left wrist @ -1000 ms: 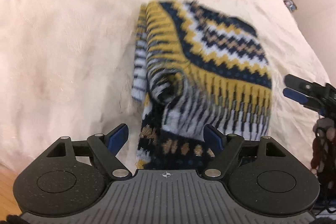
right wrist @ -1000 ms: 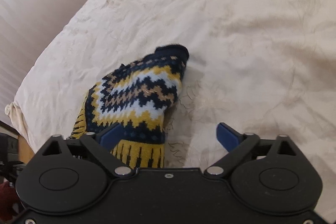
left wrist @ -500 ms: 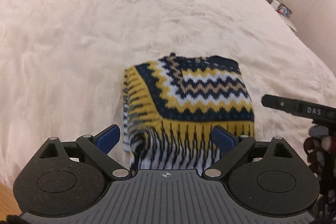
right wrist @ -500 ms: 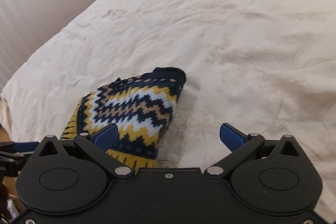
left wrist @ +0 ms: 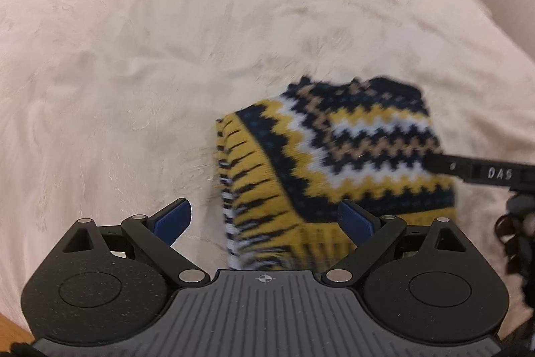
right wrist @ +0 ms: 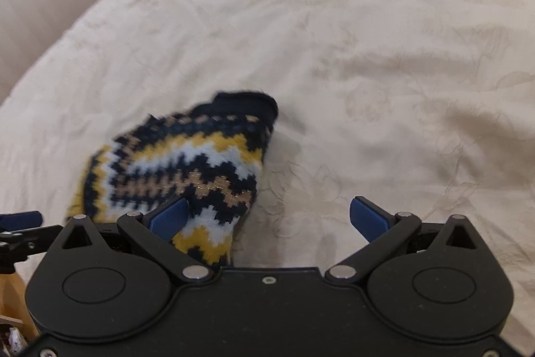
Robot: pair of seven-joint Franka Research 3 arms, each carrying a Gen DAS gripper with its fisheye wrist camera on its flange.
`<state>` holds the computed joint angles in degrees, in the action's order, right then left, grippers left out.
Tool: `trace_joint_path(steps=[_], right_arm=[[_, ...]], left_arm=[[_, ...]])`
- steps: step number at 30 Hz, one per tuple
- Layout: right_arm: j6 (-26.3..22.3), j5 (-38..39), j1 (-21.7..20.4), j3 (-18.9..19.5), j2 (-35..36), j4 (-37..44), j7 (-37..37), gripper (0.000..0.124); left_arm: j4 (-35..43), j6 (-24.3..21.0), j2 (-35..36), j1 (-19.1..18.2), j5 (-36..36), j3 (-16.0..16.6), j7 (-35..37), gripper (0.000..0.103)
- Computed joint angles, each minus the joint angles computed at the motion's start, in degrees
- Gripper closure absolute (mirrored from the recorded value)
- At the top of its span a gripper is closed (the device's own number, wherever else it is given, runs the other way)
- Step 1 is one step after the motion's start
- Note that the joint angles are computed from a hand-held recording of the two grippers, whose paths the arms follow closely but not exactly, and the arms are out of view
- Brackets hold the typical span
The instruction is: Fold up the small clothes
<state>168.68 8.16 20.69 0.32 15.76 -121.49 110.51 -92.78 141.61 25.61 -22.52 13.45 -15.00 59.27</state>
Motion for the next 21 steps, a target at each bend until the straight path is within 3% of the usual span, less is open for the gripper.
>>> trace_joint_path(steps=[6, 9, 12, 21], right_arm=[[-6.2, -2.8, 1.2, -1.6, 4.0, 5.0, 3.7, 0.021], [-7.3, -4.3, 1.5, -1.8, 5.2, 6.4, 3.8, 0.021], [-7.6, -4.5, 1.4, -1.8, 5.6, 6.8, 4.2, 0.021], [0.6, -2.0, 0.9, -1.0, 3.4, 1.3, 3.6, 0.021]], left_arm=[[4.1, -4.2, 4.3, 0.3, 0.9, 0.6, 3.8, 0.006], [4.9, -4.8, 5.3, 1.3, -1.0, 0.0, 6.1, 0.000], [5.2, -5.3, 5.6, 2.2, -2.6, -0.6, 8.3, 0.000], [4.2, -4.0, 5.1, 3.0, -5.3, -0.9, 11.0, 0.000]])
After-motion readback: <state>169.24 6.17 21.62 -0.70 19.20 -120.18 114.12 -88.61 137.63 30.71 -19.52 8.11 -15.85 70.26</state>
